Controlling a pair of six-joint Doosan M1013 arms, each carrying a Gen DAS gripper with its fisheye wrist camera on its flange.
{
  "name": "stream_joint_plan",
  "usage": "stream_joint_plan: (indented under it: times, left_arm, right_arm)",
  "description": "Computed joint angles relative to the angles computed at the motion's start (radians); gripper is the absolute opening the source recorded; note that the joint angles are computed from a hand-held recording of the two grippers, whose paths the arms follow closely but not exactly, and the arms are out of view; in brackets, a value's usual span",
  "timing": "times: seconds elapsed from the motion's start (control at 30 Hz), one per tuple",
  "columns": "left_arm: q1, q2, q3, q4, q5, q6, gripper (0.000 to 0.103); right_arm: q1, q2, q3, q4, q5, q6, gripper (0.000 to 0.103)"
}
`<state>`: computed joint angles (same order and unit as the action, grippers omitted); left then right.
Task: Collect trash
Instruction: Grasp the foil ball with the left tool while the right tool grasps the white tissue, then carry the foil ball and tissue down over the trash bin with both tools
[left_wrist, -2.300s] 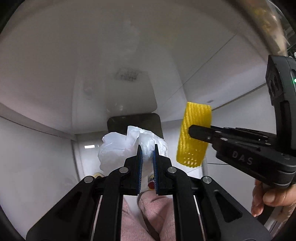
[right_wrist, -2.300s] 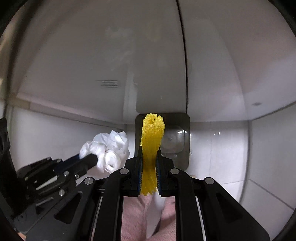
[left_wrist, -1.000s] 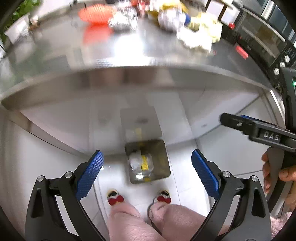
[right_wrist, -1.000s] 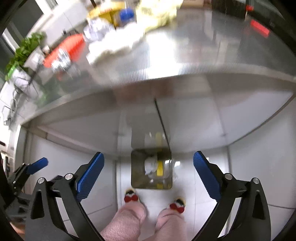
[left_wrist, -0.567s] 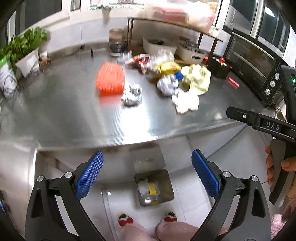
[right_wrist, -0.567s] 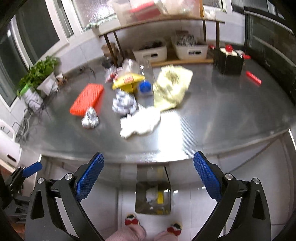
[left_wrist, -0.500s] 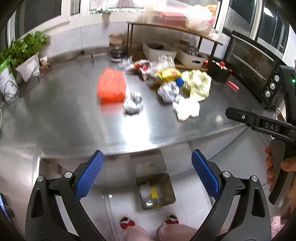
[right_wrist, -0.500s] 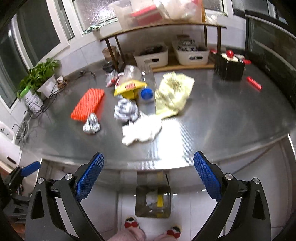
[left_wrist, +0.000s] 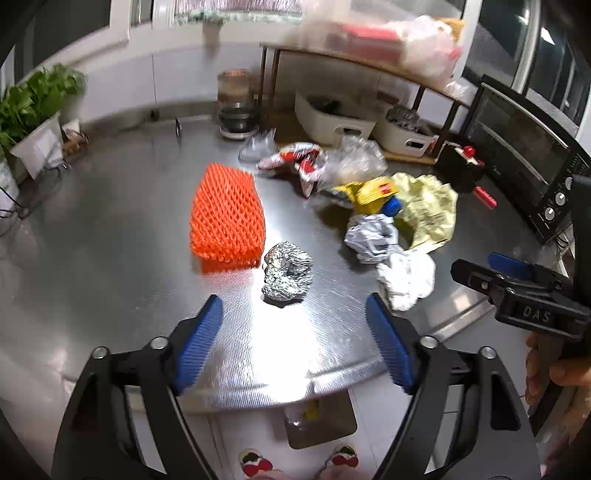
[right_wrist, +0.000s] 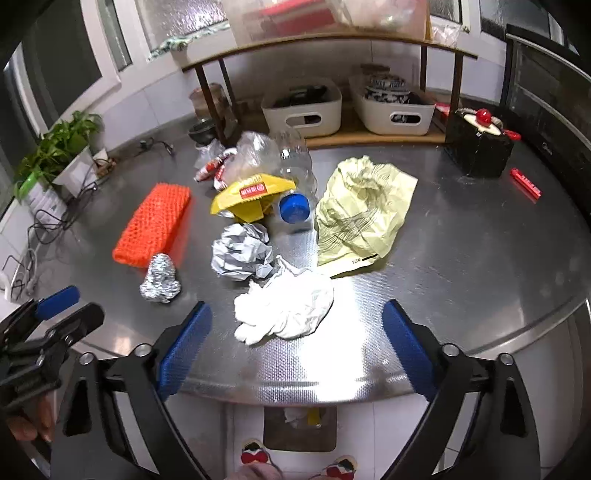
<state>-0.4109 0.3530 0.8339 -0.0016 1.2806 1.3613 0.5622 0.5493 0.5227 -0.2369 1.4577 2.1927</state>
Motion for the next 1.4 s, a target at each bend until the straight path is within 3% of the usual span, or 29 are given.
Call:
stream_joint_plan:
  times: [0.3, 0.57, 0.77, 0.83, 0.93, 1.4]
  left_arm:
    - [0.022, 0.093, -0.086, -0.053, 0.072, 0.033, 0.065]
    - [0.030, 0.144, -0.128, -0.075, 0.116, 0.042, 0.048]
    - [0.025, 0.149, -0.128, -0.067, 0.112, 0.048, 0.038]
    - [0.024, 0.147, -0.126, -0.066, 0.110, 0.047, 0.037]
    - [0.020, 0.138, -0.114, -0.060, 0.101, 0.048, 0.035]
    - [-0.021, 0.020, -0.009, 0.002, 0.069, -0.005, 0.034]
  right_arm:
    - [-0.015, 0.056, -0.049, 0.032, 0.050, -0.014, 0.083]
    - [-0.021, 0.079, -0.056, 0.055, 0.069, -0.031, 0.074]
    - [-0.016, 0.080, -0.045, 0.040, 0.062, -0.054, 0.043]
    - [-0.020, 0.078, -0.043, 0.053, 0.056, -0.059, 0.023]
    - [-0.022, 0.067, -0.025, 0.063, 0.037, -0.057, 0.015]
    - [0.003, -0.036, 0.086, 0.074, -0.054, -0.053, 0.014]
